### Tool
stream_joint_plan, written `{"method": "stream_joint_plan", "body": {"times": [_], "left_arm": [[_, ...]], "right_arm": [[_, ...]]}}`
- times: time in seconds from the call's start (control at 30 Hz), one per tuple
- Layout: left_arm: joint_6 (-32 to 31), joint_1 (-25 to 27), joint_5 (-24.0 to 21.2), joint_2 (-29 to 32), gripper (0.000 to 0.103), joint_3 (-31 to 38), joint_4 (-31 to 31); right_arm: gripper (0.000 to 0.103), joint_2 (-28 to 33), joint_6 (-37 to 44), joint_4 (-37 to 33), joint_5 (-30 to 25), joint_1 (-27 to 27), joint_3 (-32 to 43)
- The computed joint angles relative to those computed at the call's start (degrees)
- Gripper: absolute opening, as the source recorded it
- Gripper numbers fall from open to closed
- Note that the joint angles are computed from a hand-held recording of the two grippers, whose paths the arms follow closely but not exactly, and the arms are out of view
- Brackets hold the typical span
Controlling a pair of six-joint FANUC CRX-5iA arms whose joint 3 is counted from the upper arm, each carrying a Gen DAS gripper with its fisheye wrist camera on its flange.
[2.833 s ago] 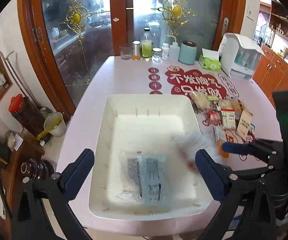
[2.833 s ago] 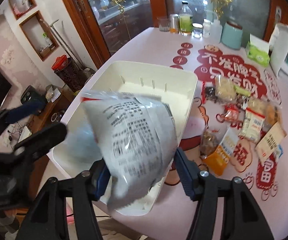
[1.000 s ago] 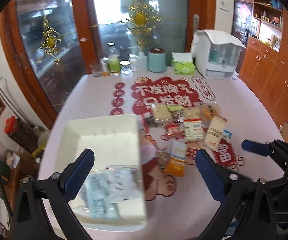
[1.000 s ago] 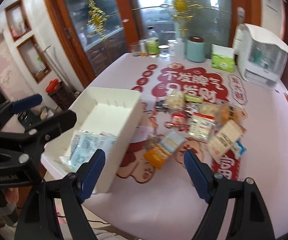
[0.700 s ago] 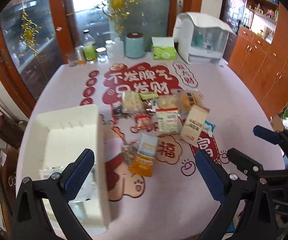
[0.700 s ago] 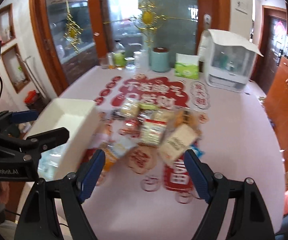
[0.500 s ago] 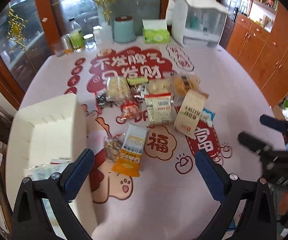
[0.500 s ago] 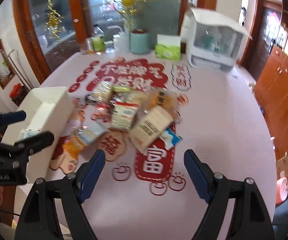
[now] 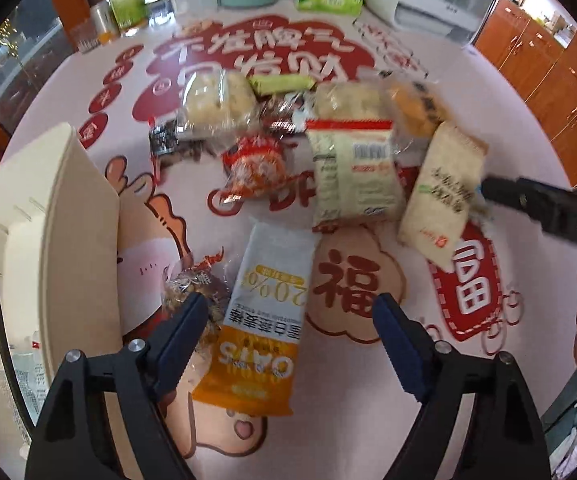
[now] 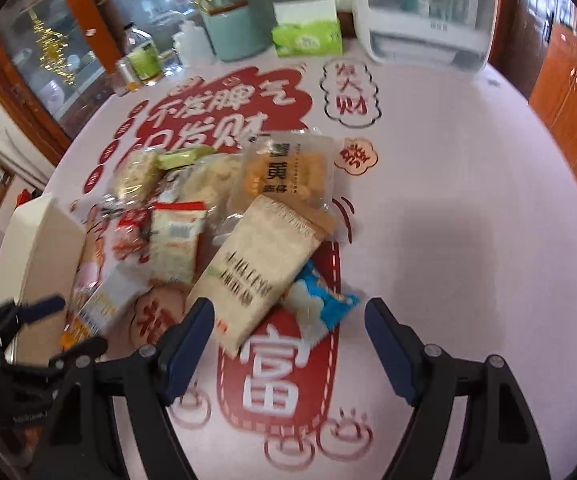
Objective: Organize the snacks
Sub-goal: 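Move both tools back to the pile and grasp the orange OATS bar with the left tool, then carry the OATS bar toward the tray while the right tool grasps the beige biscuit pack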
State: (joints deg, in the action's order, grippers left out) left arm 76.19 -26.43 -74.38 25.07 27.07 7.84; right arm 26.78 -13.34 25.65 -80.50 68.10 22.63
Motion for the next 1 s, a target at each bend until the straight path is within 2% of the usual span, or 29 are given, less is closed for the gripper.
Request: {"method": "stream_joint_plan", "body": {"times": [0.13,0.3,0.33,0.37,0.4,0.43,0.47,0.5,0.53,0.57,0.77,0.83,1.0], "left_arm": [[-0.7,-0.2,0.1,0.9,0.084,0.6,-1.1],[-2.3,-0.9,-0.1,2.0,0.084,2.3,-2.7],[-2.6,-1.2,-0.1,2.2,0.084,2.7,-3.3],[-2.8,-1.4,-0.2,2.5,0.083,3.2,-3.8],[-3.2,-1.7,0.0,2.7,0.080,3.4,-4.4],[-3.7,-2.0,-0.3,3.0,0.066,3.9,-5.0],[-4.0,-2.2,-1.9,3.9,0.059,5.2,-5.4],[-4.0,-2.6,-3.4,4.8,0.044,6.6,-6.4],[-4.0,-2.9,-4.9,5.8,0.039,7.9,-7.5],[-4.0,-2.9,-4.2,5.5,0.038,7.4,-7.4],[-2.6,-2.4,-2.5,4.5,0.036,6.2,-6.1],[-2.5,-1.8,-1.7,3.5,0.036,5.3,-4.8],[-2.4,-0.2,0.3,0.0,0.035,2.2,-0.6]], "right_arm": [[0.078,-0.1,-0.6,0.2,4.5,-1.9,-2.0],[0.078,2.6,2.7,-0.8,5.6,-3.8,0.8],[0.076,2.9,3.1,-1.2,5.8,-4.1,1.2],[0.067,3.0,3.5,-1.6,6.5,-4.3,1.2],[0.064,2.8,3.2,-1.6,7.8,-4.4,0.5],[0.063,2.4,2.2,-0.7,8.7,-4.2,-0.4],[0.056,2.0,1.4,0.4,9.3,-3.9,-1.1],[0.045,1.7,1.0,1.1,9.7,-3.7,-1.6],[0.042,1.2,0.8,1.9,10.5,-3.5,-2.3],[0.034,0.9,0.8,2.6,10.9,-3.3,-2.7],[0.014,0.3,3.1,4.2,10.3,-2.2,-1.8],[0.013,1.0,4.5,4.1,8.0,-1.7,-0.1],[0.012,1.0,5.0,4.6,6.7,-0.2,1.3]]}}
